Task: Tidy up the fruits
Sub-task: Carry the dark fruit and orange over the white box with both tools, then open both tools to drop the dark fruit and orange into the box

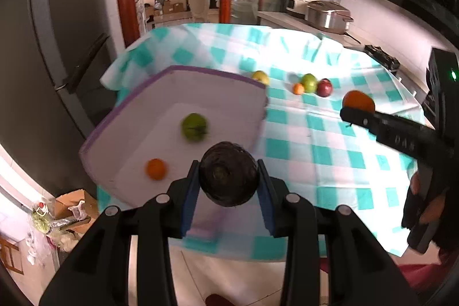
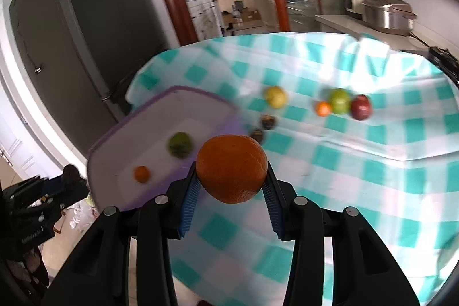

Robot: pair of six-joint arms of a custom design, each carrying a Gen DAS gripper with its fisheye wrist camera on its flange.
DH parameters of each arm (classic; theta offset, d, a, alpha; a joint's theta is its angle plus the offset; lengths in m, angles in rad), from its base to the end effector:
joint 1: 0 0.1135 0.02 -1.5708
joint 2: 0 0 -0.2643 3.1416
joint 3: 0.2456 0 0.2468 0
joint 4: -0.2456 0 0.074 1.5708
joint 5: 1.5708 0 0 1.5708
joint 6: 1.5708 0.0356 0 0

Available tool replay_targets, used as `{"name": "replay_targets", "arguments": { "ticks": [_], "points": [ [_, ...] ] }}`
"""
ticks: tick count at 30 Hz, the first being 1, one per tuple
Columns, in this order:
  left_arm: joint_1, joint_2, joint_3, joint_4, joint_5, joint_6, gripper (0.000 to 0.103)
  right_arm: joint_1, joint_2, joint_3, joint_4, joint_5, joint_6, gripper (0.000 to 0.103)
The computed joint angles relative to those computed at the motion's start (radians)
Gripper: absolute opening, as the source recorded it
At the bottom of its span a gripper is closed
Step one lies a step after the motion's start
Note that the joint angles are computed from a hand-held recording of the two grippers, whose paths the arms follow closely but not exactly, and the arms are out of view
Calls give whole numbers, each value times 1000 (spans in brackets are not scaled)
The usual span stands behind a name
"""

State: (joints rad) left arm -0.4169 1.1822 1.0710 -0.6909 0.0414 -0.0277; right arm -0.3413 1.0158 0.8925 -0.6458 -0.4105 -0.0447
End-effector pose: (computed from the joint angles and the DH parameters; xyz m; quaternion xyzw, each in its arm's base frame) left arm 0.2194 -0.0988 0.3124 0.1868 0.9078 -0.1014 0.3614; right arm 0.1954 -0.0543 0.2941 0.0545 0.9033 0.1109 0.4109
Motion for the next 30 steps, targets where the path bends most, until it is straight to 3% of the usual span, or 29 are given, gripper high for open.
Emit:
{"name": "replay_targets", "arguments": {
  "ticks": [5,11,17,22,25,30],
  "points": [
    [267,85,72,-76,156,184,38,360,23,-11,57,250,238,43],
    [357,240,140,-76,202,258,38,578,129,98,12,397,285,43],
    [310,357,185,-39,176,251,38,641,251,174,-6,412,244,43],
    [304,498,306,-59,132,273,38,614,457,289,2,367,189,43],
    [303,631,449,-119,82,305,38,606,676,474,-96,326,117,43],
    [268,961,847,-326,-5,355,38,602,970,791,-322,332,-20,43]
  ]
}}
